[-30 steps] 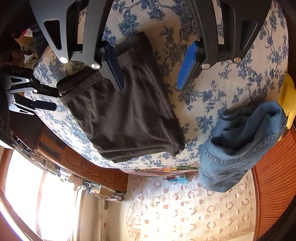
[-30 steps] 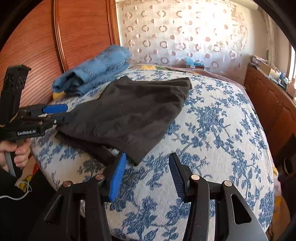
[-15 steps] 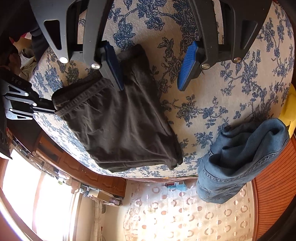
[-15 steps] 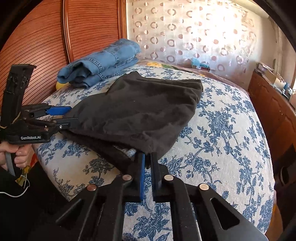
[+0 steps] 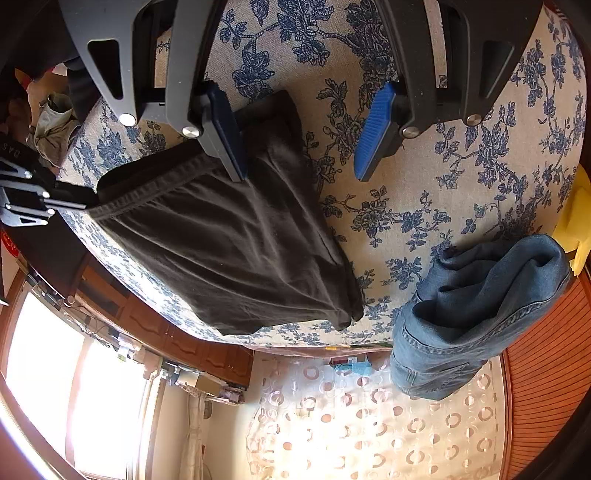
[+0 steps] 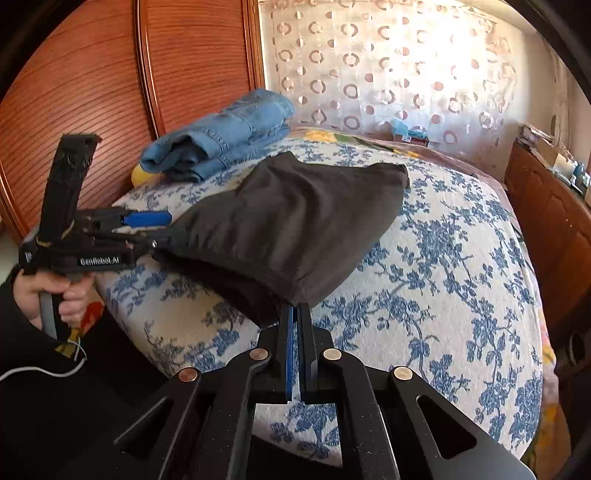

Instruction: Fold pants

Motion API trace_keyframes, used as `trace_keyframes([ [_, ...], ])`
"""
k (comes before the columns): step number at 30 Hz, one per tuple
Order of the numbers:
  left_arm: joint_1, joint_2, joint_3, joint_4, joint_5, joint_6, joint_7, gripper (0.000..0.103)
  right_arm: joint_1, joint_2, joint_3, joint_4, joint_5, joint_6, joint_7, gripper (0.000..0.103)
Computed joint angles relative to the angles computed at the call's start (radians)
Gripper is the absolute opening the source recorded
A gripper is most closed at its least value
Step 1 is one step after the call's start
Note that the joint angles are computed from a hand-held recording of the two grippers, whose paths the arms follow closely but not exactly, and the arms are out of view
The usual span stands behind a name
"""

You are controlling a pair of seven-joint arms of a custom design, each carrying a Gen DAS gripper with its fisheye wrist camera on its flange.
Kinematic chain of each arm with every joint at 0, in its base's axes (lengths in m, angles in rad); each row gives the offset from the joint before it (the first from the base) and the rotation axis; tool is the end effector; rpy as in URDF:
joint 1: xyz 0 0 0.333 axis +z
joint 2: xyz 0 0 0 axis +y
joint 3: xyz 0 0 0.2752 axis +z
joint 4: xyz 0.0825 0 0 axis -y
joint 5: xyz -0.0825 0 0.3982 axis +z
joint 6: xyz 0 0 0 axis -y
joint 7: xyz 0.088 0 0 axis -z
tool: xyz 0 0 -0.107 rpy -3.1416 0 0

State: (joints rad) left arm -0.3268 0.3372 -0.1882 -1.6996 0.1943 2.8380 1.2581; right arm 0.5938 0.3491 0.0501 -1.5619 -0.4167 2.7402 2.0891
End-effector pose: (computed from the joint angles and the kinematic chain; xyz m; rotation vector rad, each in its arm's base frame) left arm 0.6103 -0.3401 0.4523 -1.5165 2.1138 -0.9978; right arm 0.5627 0.4360 0.4983 -1.9697 1.2655 -0.5698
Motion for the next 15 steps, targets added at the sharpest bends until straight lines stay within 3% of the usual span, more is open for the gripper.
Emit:
trace_keyframes([
  [8,0.007,-0.007,-0.005,-0.013,-0.012,0.013,0.007,0.061,-0.013,0.002,0.015,-0.007,0.057,-0.01,-0.027,0.002],
  [11,0.035,-0.015,-0.035,-0.032,-0.065,0.039,0.059,0.06,0.009,-0.002,-0.013,-0.005,0.011,-0.011,0.024,0.003],
  [15,0.044,-0.025,-0.045,-0.051,-0.104,0.054,0.084,0.05,0.013,-0.018,-0.024,-0.015,-0.037,0.007,0.076,0.008],
])
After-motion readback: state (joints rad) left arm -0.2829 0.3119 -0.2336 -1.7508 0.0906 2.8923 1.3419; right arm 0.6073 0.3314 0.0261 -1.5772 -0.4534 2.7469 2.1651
